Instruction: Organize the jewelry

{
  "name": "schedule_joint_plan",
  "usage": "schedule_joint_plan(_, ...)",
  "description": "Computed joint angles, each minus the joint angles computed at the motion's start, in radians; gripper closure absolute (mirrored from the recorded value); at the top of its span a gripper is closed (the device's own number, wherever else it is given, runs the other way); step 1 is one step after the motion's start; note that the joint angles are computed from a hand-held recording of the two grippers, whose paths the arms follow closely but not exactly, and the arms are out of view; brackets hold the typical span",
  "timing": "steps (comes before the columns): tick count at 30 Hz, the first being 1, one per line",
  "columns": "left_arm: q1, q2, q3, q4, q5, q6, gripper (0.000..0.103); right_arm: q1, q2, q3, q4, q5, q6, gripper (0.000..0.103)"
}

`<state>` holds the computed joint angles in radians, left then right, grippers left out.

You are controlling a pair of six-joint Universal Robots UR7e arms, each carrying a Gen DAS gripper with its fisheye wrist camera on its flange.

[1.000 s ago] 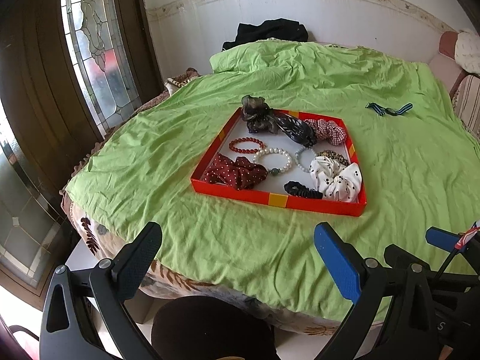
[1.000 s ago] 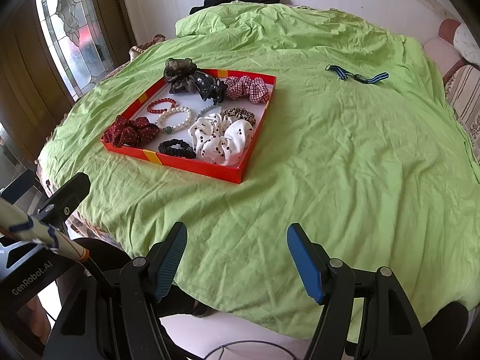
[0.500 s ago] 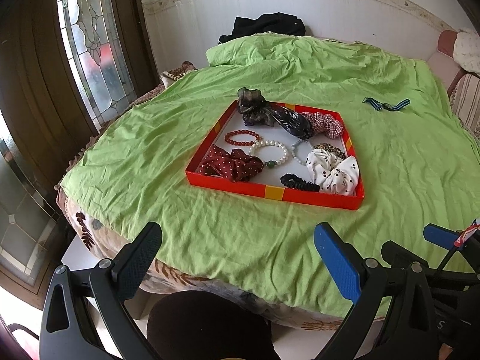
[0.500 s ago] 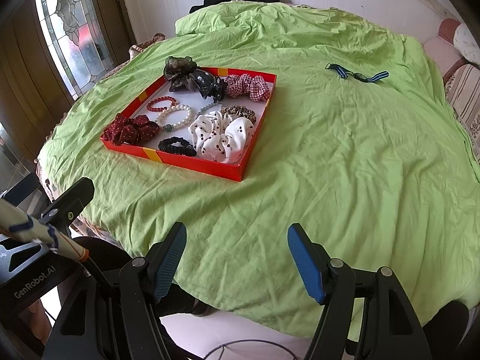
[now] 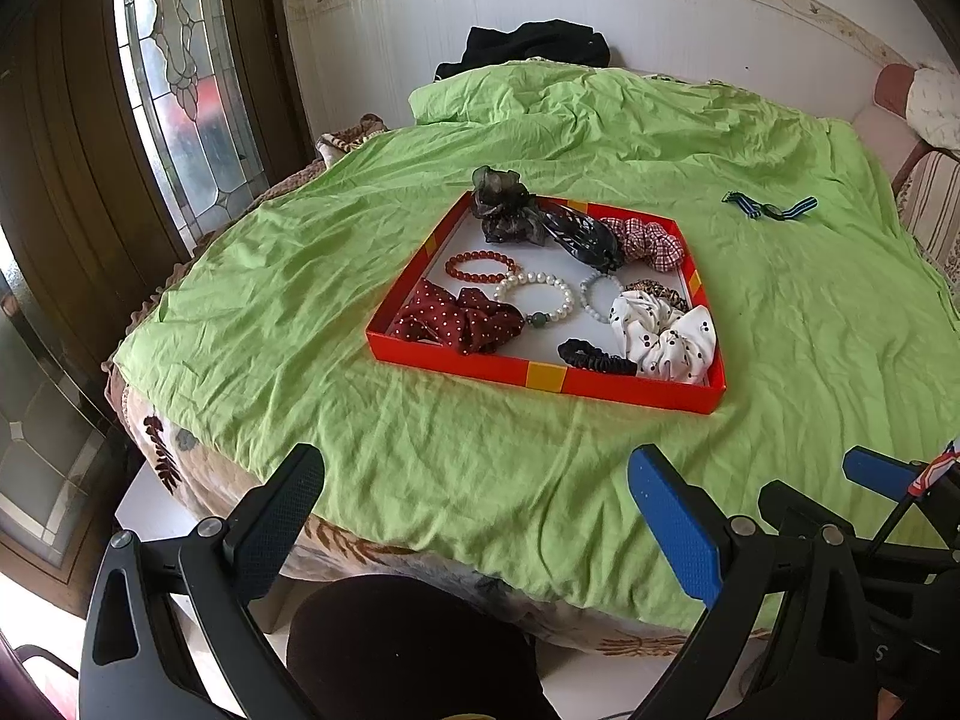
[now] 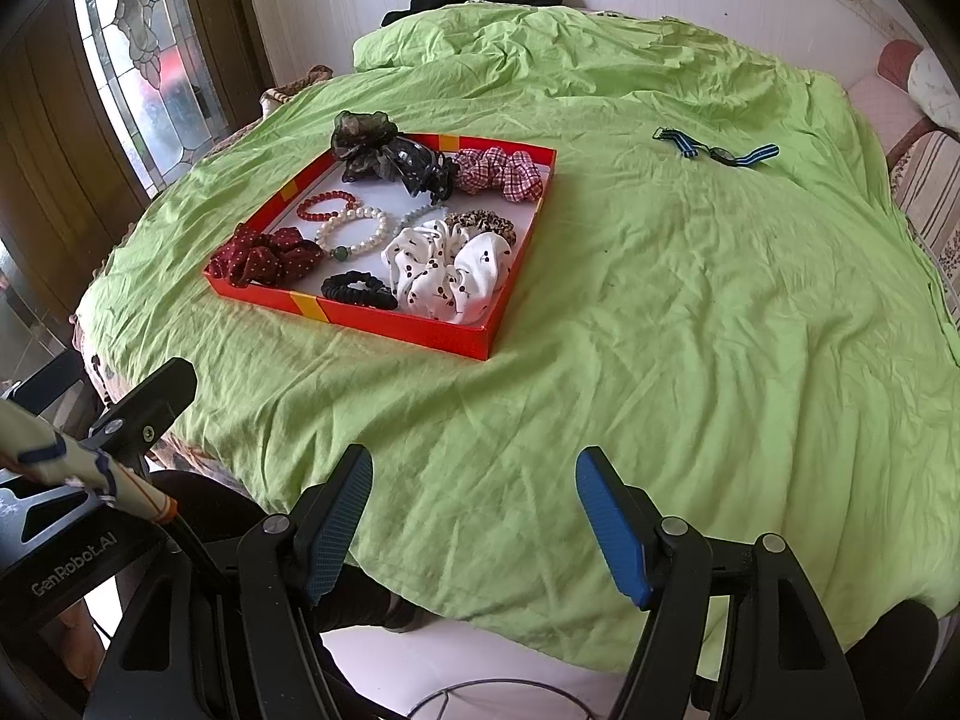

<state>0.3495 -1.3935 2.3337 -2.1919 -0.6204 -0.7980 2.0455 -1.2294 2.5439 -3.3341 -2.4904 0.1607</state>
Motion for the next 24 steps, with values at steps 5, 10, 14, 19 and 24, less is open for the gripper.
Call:
schedule_joint_plan(5, 0.005, -0.004, 0.006, -0.010, -0.011, 0.001, 0.002, 0.002, -0.001, -0.003, 0.005, -0.003, 0.001, 0.028)
schedule_joint_plan(10, 0.007, -0.007, 0.008, -0.014, -0.012, 0.003, 0.002, 0.012, 0.010, 0.000, -0.002, -0.012, 0.005, 0.028)
schedule_joint_plan(14, 0.009, -0.014, 0.015, -0.022, -0.021, 0.002, 0.002, 0.019, 0.009, -0.008, 0.015, -0.016, 0.007, 0.028)
schedule_joint_plan(19, 0.010, -0.020, 0.018, -0.023, -0.026, 0.000, 0.002, 0.027, 0.012, -0.013, 0.026, -0.021, 0.009, 0.028)
schedule_joint_plan(24, 0.011, -0.020, 0.018, -0.025, -0.027, 0.002, 0.002, 0.034, 0.022, -0.018, 0.026, -0.027, 0.007, 0.027)
